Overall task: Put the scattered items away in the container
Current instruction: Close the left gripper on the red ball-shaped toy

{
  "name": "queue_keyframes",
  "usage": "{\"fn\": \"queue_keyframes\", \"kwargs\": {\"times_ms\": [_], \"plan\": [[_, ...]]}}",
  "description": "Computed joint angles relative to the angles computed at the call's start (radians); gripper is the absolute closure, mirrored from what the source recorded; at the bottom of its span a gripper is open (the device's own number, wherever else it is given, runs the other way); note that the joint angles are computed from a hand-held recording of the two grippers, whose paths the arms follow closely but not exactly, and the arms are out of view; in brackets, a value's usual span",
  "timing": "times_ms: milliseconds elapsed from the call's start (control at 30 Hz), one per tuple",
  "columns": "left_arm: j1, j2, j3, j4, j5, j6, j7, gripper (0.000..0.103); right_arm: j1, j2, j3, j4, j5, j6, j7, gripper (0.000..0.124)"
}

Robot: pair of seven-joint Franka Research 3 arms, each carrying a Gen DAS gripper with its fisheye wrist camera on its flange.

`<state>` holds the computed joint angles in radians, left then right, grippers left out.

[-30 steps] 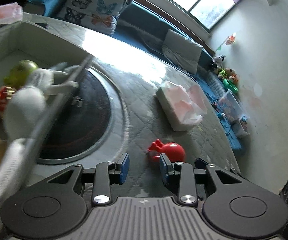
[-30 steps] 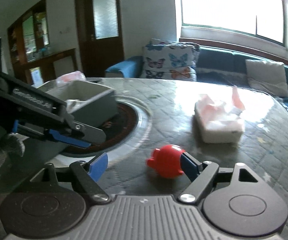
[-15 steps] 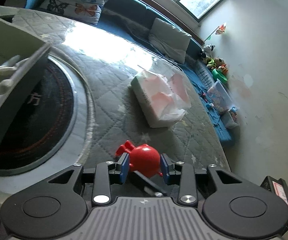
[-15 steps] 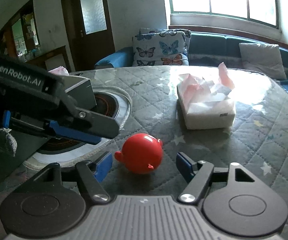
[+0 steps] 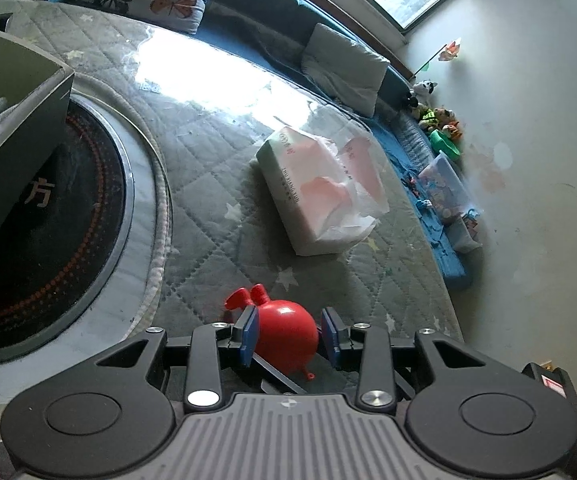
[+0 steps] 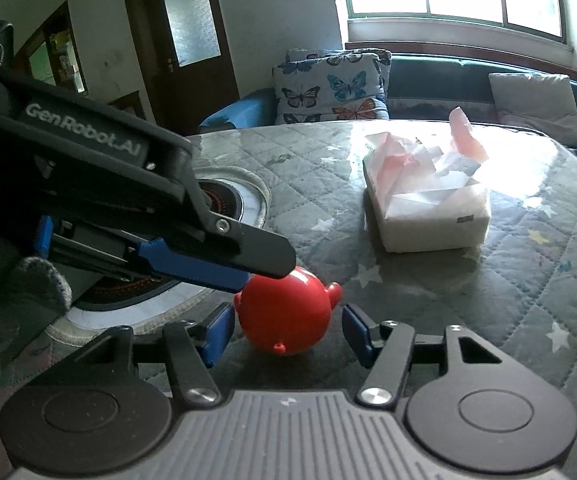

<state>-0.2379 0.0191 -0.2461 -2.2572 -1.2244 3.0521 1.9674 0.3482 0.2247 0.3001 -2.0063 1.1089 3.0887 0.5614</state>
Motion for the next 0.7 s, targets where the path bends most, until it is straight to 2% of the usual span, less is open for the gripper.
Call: {"fn": "queue_keyframes", "kwargs": {"times_ms": [100,233,400,700], "plan": [[0.004,0.015,0.001,0.000,0.070,0.004,-0.063,0.065,0.000,0.003,0.000,0.004,0.002,-0.005,-0.002,0.066],[0.016,0.026,-0.011,0.009,0.051,0.005,-0.040,0.063,-0.003,0.007,0.002,0.010,0.014,-0.018,-0.012,0.072],[0.024,0.028,-0.021,0.008,0.048,0.008,-0.028,0.063,0.009,0.007,-0.005,0.006,0.002,-0.010,0.008,0.073],[0.007,-0.016,-0.008,-0.050,0.171,0.018,-0.145,0.061,0.018,-0.020,0.008,-0.023,0.018,0.006,0.014,0.075]]}}
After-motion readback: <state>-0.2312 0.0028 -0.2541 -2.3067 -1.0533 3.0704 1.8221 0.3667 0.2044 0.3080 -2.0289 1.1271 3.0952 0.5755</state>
